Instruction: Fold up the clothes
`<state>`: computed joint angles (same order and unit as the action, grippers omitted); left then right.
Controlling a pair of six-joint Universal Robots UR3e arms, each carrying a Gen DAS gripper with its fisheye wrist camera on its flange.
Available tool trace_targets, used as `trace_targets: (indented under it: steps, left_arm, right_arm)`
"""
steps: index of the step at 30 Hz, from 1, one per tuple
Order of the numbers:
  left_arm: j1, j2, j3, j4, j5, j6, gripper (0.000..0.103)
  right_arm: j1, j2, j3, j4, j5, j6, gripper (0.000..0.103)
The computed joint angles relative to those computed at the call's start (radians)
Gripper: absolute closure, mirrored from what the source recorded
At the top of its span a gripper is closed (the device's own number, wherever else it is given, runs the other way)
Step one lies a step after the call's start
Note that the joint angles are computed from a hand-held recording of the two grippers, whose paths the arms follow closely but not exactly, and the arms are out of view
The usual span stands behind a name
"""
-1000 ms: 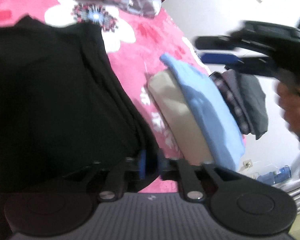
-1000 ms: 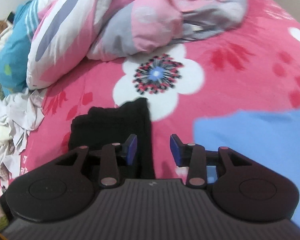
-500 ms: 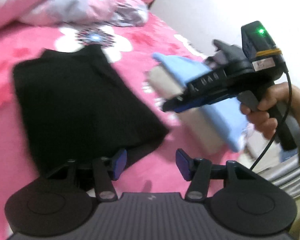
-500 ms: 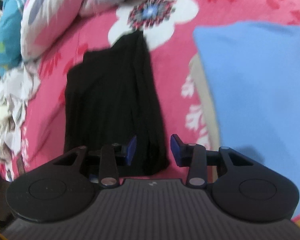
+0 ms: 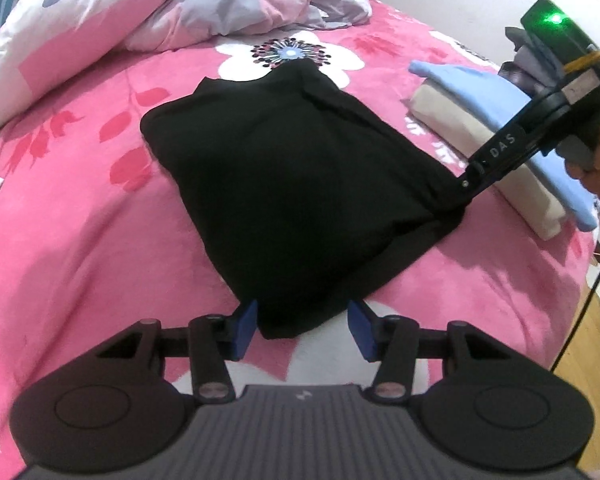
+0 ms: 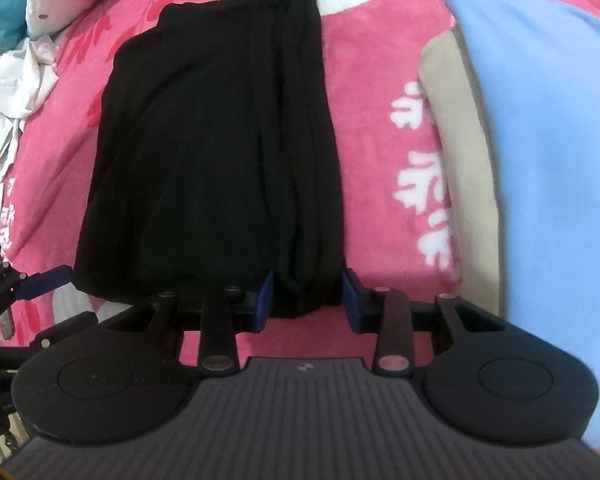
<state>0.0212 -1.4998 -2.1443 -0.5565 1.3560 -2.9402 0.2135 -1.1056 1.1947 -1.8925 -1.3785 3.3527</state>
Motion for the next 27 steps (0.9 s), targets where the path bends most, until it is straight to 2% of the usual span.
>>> trace_targets:
  steps: [7, 13, 18, 22, 24, 27]
  left_arm:
    - [-0.006, -0.009, -0.010, 0.009, 0.020, 0.008, 0.052]
    - [0.001, -0.008, -0.014, 0.007, 0.016, 0.025, 0.052]
    - [0.003, -0.009, -0.022, 0.020, 0.013, 0.029, 0.052]
    - [-0.004, -0.019, -0.029, 0.042, 0.020, 0.024, 0.052]
    - [-0.009, -0.028, -0.027, 0.052, 0.027, 0.019, 0.052]
    - [-0.014, -0.039, -0.021, 0.055, 0.033, 0.013, 0.052]
  right_arm:
    - [0.052, -0.013, -0.081, 0.045, -0.087, -0.003, 0.074]
    - [0.062, -0.007, -0.061, 0.018, -0.064, -0.005, 0.074]
    - [0.017, -0.005, 0.030, -0.048, -0.016, 0.020, 0.075]
    - [0.009, -0.005, 0.052, -0.091, -0.002, 0.031, 0.085]
    - [0.004, -0.012, 0.072, -0.115, 0.002, 0.037, 0.096]
    - [-0.011, -0.041, 0.112, -0.147, 0.008, 0.043, 0.100]
